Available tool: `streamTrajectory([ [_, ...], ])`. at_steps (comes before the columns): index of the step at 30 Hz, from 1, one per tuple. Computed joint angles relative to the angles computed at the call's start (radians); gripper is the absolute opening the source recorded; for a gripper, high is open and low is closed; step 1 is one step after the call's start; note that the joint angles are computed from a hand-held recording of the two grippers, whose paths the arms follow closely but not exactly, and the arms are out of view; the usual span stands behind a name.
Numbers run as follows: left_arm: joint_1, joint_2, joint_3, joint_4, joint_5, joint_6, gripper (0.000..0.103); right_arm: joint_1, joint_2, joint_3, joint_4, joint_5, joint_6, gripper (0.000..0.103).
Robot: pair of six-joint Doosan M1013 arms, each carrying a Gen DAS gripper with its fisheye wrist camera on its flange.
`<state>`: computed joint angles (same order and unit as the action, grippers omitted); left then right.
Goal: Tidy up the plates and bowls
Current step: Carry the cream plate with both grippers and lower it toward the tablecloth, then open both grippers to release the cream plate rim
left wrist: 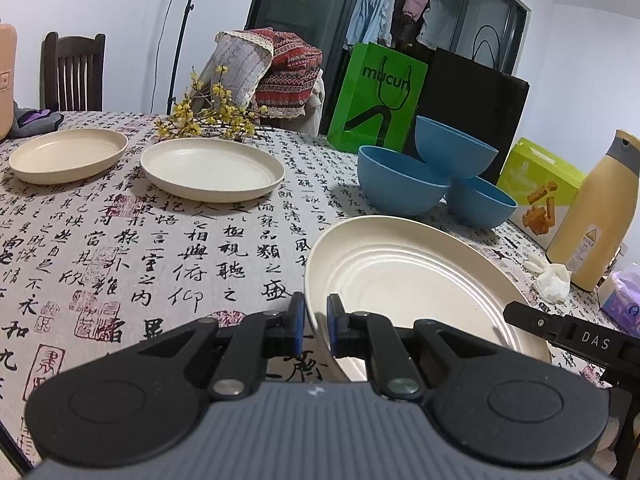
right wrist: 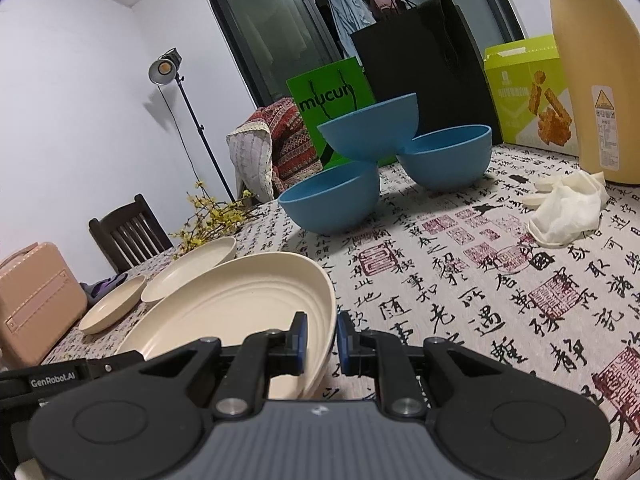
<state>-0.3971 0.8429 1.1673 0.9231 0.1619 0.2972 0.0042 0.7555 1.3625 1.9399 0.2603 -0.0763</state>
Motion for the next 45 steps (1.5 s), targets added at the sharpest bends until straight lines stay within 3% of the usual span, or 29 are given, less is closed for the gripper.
streamTrajectory([
  [14, 0.000, 0.016, -0.023, -0.227, 0.045, 0.224, 0.011, 0.000, 0.015, -0.014, -0.143, -0.010, 0.150, 0.015],
  [26, 0.000, 0.026, -0.037, -0.338, 0.068, 0.341, 0.011, 0.001, 0.024, -0.022, -0.213, -0.025, 0.216, 0.015],
  [45, 0.000, 0.025, -0.030, -0.296, 0.055, 0.297, 0.015, 0.007, 0.021, -0.009, -0.114, -0.038, 0.063, 0.017],
])
